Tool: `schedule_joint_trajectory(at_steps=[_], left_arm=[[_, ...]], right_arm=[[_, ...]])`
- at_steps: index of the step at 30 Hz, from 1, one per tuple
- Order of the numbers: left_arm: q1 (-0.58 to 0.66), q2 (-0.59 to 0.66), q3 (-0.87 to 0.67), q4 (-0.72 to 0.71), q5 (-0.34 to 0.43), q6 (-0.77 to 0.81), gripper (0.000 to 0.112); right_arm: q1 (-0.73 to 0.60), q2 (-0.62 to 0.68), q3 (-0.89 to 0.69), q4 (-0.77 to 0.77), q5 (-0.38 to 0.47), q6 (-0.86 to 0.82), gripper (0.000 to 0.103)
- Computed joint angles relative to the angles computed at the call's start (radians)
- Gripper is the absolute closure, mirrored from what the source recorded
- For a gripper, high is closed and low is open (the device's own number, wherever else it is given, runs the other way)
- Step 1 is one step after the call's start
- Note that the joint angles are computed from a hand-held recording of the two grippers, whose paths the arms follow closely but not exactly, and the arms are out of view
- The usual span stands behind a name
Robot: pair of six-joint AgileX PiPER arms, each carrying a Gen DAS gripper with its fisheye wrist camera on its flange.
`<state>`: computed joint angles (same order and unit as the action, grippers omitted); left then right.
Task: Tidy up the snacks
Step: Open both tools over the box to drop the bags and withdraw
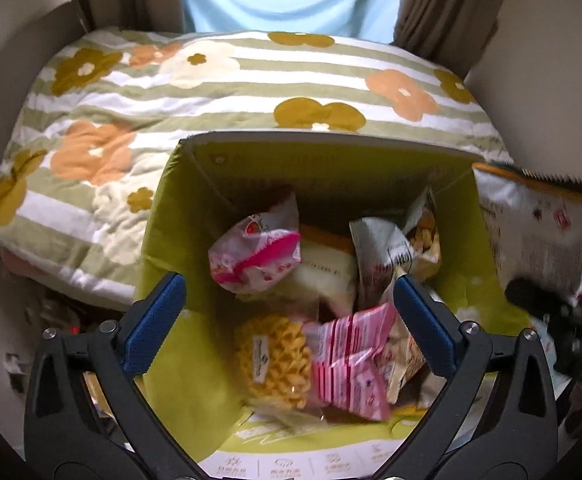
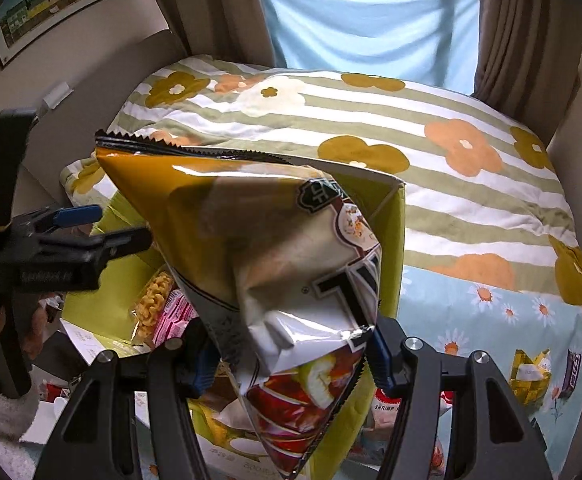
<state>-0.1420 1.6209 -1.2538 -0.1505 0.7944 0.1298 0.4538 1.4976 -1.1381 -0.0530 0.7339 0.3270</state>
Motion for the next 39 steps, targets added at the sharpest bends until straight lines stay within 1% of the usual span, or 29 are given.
schedule_joint_trajectory(at_steps=[2,4,5,6,8,9,10,13,16,18,21,28,30,34,39], left_arm=[[-0.013,-0.031,0.033,0.048,-0.013,-0.033,0.010],[-0.013,-0.059,0.060,0.046,-0.025,-0.034,0.010],[-0.008,-0.075,0.077,0.034,-0.033,-0.029,0.010],[-0.003,-0.085,0.083,0.023,-0.030,-0.025,0.010],[0.017,-0.110,0.109,-0.019,-0.037,-0.003,0.010],[0.024,-0.124,0.121,-0.034,-0.039,0.006,0.010],[0.039,-0.142,0.142,-0.063,-0.045,0.029,0.010],[0.070,-0.181,0.187,-0.109,-0.052,0.069,0.010],[0.085,-0.201,0.221,-0.118,-0.058,0.085,0.010],[0.086,-0.207,0.236,-0.113,-0.064,0.088,0.010],[0.101,-0.206,0.251,-0.145,-0.067,0.127,0.010],[0.109,-0.212,0.269,-0.229,-0.060,0.215,0.010],[0.090,-0.216,0.263,-0.230,-0.056,0.211,0.010],[0.029,-0.241,0.258,-0.217,-0.053,0.184,0.010],[-0.100,-0.283,0.242,-0.144,-0.060,0.060,0.010]], right_arm=[[0.019,0.004,-0.002,-0.034,0.012,0.036,0.046],[0.026,0.005,-0.005,-0.051,0.017,0.050,0.045],[0.027,0.008,-0.004,-0.056,0.016,0.056,0.044],[0.031,0.014,-0.007,-0.070,0.021,0.068,0.040],[0.044,0.005,0.001,-0.114,0.013,0.121,0.023],[0.043,-0.008,0.015,-0.121,-0.006,0.133,0.005],[0.041,-0.021,0.029,-0.126,-0.020,0.140,0.000],[0.055,-0.077,0.087,-0.139,-0.070,0.173,0.001],[0.076,-0.094,0.122,-0.153,-0.085,0.205,0.001],[0.083,-0.089,0.122,-0.135,-0.065,0.208,0.001],[0.085,-0.091,0.117,-0.107,-0.052,0.206,0.001],[0.146,-0.114,0.100,-0.218,0.016,0.328,0.000],[0.146,-0.134,0.111,-0.216,0.013,0.335,0.000],[0.154,-0.189,0.141,-0.259,0.034,0.385,0.000],[0.126,-0.308,0.204,-0.285,0.064,0.391,0.000]])
